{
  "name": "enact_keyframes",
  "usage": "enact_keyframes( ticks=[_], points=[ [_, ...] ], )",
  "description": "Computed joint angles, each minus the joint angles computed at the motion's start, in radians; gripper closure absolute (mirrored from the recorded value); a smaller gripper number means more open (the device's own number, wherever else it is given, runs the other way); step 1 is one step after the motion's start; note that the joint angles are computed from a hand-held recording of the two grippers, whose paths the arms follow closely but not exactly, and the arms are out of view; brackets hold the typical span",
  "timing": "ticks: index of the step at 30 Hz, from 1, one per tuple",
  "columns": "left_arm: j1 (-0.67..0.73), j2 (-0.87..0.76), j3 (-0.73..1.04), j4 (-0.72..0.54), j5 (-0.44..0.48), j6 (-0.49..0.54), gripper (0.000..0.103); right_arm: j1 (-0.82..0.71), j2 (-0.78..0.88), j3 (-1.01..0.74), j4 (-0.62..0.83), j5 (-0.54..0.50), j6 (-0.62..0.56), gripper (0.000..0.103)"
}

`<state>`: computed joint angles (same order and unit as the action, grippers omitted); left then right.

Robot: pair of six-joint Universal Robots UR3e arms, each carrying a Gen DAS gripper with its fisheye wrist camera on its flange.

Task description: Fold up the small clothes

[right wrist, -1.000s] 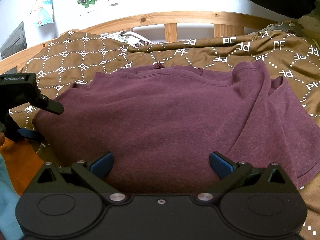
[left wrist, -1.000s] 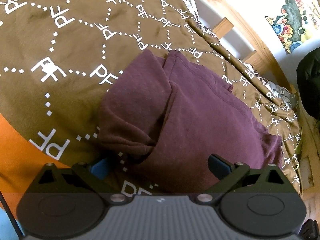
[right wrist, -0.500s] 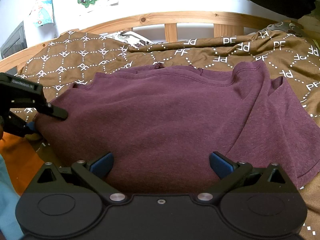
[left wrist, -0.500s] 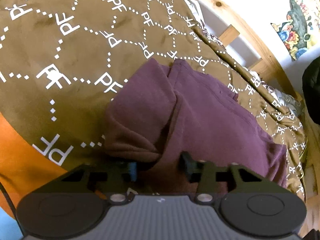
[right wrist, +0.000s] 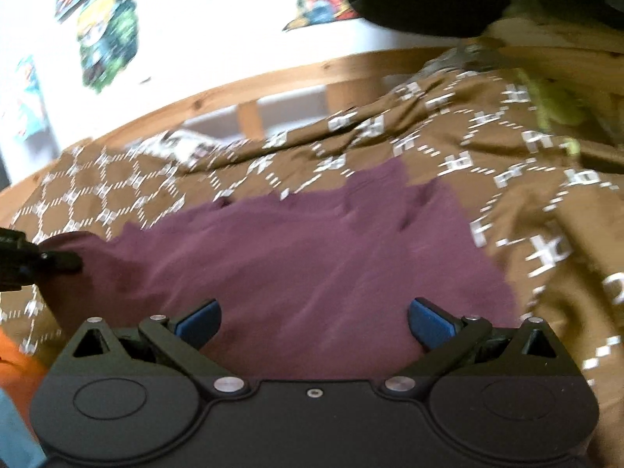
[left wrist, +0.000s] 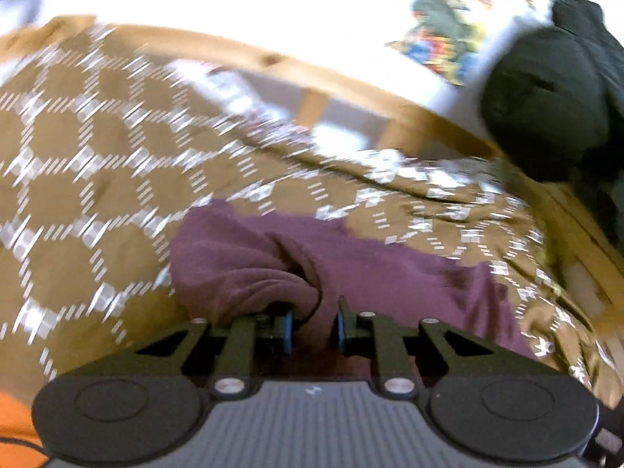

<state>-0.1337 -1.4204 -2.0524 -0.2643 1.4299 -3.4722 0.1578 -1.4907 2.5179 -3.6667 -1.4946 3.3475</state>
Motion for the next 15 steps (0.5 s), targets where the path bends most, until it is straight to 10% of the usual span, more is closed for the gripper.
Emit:
enact_keyframes(
  ticks=[15],
  points=[
    [-0.339, -0.387, 0.502, -0.183, -0.012, 0.271, 0.083, -0.283, -0.228, 0.122, -0.055, -0.002, -0.089, 0.001]
  ],
)
